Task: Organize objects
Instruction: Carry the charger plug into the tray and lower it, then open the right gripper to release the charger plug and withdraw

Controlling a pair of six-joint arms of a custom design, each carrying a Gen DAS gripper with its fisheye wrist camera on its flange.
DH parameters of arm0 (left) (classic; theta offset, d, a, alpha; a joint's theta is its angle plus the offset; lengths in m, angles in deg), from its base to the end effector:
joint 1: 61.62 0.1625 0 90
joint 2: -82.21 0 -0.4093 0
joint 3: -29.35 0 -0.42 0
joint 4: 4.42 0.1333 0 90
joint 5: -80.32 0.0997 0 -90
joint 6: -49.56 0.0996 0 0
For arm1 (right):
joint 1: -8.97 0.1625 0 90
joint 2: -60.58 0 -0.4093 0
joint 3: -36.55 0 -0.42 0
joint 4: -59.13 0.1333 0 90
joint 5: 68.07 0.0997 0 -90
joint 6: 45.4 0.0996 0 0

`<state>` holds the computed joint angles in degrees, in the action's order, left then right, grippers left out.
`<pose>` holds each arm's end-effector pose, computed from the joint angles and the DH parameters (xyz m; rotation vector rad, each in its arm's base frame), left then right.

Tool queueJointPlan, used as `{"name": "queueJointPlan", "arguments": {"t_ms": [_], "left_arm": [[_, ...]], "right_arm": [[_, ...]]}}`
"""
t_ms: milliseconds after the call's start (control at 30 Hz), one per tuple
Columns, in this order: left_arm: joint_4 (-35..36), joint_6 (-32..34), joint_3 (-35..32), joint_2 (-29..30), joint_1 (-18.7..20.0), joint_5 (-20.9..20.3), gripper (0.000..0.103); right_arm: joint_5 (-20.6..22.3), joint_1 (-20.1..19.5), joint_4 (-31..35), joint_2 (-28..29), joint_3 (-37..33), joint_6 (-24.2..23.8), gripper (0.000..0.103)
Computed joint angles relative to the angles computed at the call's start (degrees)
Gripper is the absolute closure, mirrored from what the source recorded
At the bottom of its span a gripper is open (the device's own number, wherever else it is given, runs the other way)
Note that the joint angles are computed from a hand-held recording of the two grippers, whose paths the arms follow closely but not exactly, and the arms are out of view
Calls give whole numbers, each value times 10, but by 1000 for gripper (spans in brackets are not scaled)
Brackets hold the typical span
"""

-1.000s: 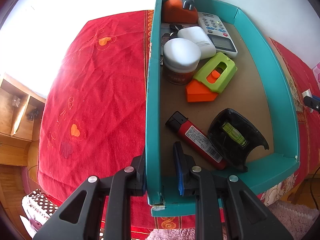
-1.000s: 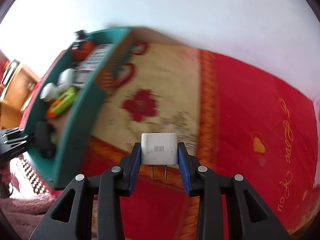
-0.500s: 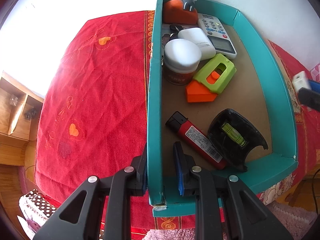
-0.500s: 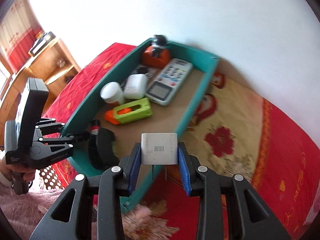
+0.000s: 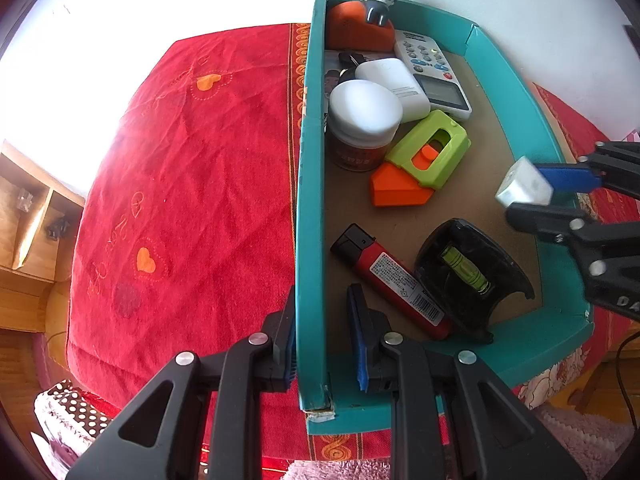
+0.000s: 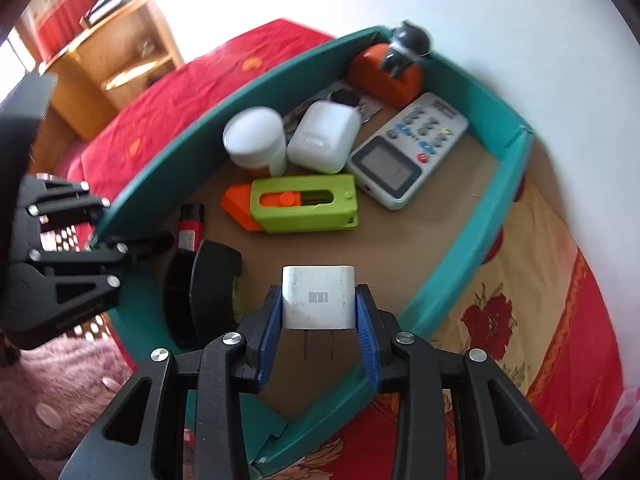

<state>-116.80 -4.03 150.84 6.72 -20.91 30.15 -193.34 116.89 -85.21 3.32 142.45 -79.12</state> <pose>-0.2164 -0.4462 0.1466 0.0907 2.3794 -0.3632 0.2586 -0.5534 0.1205 1.0612 -2.2847 0.0142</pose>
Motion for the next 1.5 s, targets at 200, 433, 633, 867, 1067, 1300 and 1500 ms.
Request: {"name": "queueJointPlan", "arguments": {"t_ms": [200,433,633,867,1067,1300,1500], "left_arm": [[-1,0,0,1,0,0,83],[-1,-1,0,0,0,0,83],[0,0,0,0,0,0,83],[0,1,1,0,0,0,83],[-1,1,1,-1,1,0,83],[-5,10,-1,2,1,0,83],[-14,24,1,0,3,-3,83]], "right_arm": [[-24,3,36,29,-21,-35,67],[-21,-2,68,47,-44,-32,67],[-26,-3,74,54,-56,-47,67],[-30,2,86,55,-53,-44,67],[-32,2,92,58,-57,-41,66],[-34,4,39,56,-31,-82,25],[-37,9,0,48,-18,-86,15]]}}
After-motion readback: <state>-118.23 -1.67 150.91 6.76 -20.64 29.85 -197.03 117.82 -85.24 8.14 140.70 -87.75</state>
